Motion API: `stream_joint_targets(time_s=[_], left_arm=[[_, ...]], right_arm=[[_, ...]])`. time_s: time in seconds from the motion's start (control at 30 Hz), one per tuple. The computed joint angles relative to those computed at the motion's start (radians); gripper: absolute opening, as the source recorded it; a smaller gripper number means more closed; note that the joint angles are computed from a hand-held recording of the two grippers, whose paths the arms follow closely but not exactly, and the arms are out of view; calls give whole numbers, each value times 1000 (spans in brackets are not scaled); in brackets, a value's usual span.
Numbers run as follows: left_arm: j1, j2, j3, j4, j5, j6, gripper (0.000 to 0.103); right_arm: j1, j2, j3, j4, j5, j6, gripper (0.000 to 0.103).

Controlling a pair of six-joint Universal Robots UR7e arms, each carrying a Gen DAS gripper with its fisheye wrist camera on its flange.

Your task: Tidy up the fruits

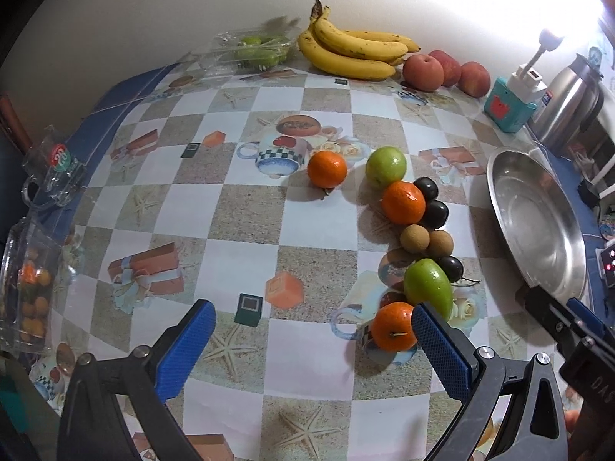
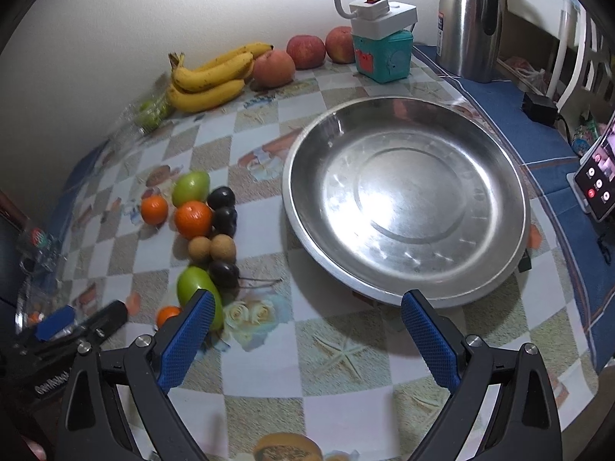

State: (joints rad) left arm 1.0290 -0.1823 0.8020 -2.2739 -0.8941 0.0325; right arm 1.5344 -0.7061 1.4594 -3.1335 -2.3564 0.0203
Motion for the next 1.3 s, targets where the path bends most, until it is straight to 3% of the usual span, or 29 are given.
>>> stream_joint_targets(time_s=[0.23,0.4,0.5,0.73,1.03,1.3], left_arm=[[2,19,-37,66,-66,45,103],[-3,40,-62,106,-74,84,101],[-1,61,-101,160,-76,77,82],[10,78,-149,226,-130,63,56],[25,117,-239,327,-230,59,38],[32,125,-261,343,-264,43,36]], right_arm=[[-14,-12,-6,37,29,50,98],[-18,-13,-12,38,32,57,98],[-22,-17,-15,48,54,69,98],[-23,-9,-35,66,68,74,98],[-17,8,-61,85,62,59,98],[-16,14,-75,104,58,58,98]])
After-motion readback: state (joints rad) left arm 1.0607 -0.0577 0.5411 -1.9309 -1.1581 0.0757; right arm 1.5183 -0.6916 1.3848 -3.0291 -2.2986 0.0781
